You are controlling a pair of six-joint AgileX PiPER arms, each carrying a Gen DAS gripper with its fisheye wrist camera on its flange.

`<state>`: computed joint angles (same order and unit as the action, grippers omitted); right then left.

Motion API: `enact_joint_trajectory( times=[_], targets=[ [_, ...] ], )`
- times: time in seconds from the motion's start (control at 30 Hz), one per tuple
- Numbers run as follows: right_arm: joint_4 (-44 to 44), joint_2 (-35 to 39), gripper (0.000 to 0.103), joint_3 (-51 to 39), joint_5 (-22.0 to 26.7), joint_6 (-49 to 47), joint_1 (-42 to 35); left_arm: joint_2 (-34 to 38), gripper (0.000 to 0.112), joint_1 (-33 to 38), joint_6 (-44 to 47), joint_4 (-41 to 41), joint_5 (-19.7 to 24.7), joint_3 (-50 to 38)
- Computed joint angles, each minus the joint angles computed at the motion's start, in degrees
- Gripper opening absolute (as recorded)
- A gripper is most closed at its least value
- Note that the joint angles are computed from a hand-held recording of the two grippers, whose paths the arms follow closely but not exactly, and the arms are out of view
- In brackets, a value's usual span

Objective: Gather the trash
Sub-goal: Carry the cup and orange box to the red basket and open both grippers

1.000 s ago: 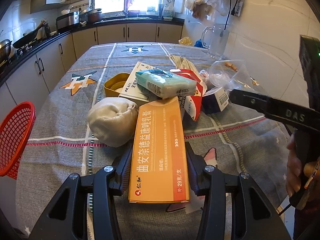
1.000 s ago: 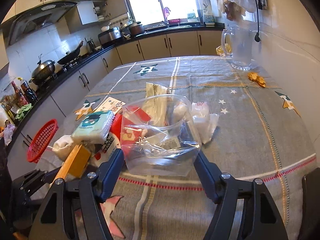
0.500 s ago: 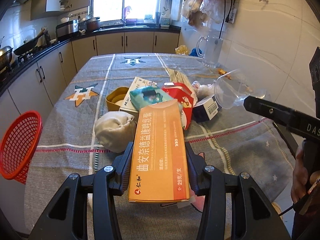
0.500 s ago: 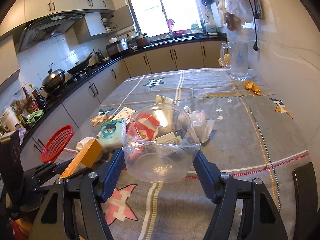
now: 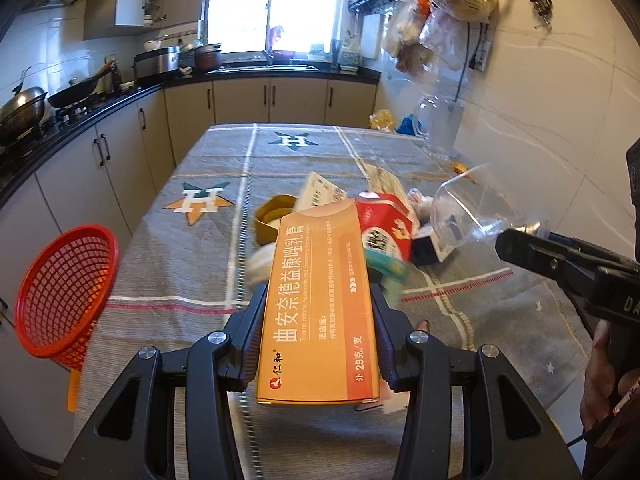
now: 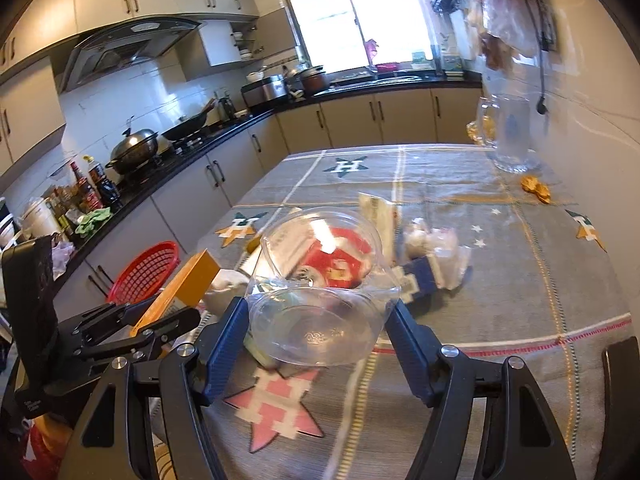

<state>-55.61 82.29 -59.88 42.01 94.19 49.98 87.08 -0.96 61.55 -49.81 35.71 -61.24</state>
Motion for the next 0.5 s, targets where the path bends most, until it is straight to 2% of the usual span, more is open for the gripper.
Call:
enact_joint_trajectory(
  times=[0.23,0.4,0.5],
  targets=[
    [5.24,5.6,0.075,-7.51,-3.88,-8.14,-1.31,1.58,0.046,5.44,-0.03,-0.66,0.53,-2.21],
    [13.74,12.15,0.075,-16.03,-7.27,-18.64,-3.15,3.83,0.046,11.54,1.01,-1.55,1.28,-4.56],
    [19.58,17.06,0.075,-23.0,-7.29,-26.3,-3.78,6.38,0.046,15.23,0.56,-1.13,1.81,-7.39]
  ],
)
